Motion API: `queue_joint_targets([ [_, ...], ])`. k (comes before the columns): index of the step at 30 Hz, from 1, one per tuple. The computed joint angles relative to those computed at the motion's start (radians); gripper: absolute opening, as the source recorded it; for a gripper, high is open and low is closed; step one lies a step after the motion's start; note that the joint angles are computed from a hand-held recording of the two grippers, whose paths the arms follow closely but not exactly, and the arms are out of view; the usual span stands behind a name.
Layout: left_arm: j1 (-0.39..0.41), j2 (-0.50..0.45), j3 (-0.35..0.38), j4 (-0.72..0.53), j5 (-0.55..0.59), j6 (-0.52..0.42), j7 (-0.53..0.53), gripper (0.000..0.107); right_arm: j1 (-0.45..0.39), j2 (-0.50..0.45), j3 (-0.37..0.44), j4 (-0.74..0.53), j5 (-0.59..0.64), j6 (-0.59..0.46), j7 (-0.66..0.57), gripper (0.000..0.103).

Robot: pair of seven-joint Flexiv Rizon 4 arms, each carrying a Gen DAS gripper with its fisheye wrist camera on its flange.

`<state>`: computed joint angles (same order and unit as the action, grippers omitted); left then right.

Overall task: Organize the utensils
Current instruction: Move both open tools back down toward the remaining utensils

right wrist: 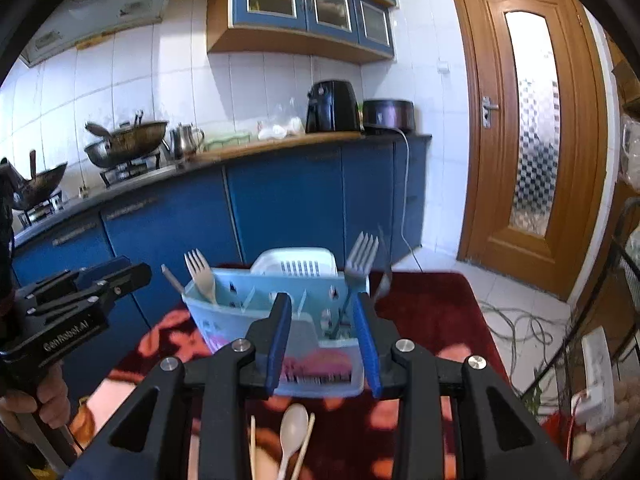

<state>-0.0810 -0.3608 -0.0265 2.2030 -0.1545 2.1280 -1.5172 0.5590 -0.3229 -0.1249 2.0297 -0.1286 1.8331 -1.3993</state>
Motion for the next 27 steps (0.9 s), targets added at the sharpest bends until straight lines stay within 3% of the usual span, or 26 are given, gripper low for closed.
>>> queue_joint_targets([
  [8, 0.049, 0.029, -0.036, 0.064, 0.053, -0.088, -0.056, 0.036, -0.030, 0.019, 0.031, 0.067, -0.037, -0.059, 0.029, 0.035],
  [10, 0.066, 0.029, -0.048, 0.074, 0.070, -0.105, -0.074, 0.036, -0.055, 0.018, 0.059, 0.075, -0.052, -0.072, 0.042, 0.035],
  [14, 0.116, 0.013, -0.085, 0.084, 0.116, -0.129, -0.115, 0.036, -0.181, 0.003, 0.188, 0.068, -0.085, -0.124, 0.055, 0.035],
  [20, 0.165, -0.017, -0.119, 0.083, 0.148, -0.182, -0.145, 0.036, -0.228, -0.008, 0.234, 0.077, -0.121, -0.169, 0.073, 0.035],
  [23, 0.202, -0.034, -0.154, 0.083, 0.160, -0.208, -0.157, 0.036, -0.263, -0.018, 0.272, 0.073, -0.120, -0.193, 0.072, 0.035],
  [27, 0.304, -0.061, -0.254, 0.083, 0.193, -0.245, -0.176, 0.036, -0.299, -0.027, 0.311, 0.065, -0.108, -0.224, 0.069, 0.035],
])
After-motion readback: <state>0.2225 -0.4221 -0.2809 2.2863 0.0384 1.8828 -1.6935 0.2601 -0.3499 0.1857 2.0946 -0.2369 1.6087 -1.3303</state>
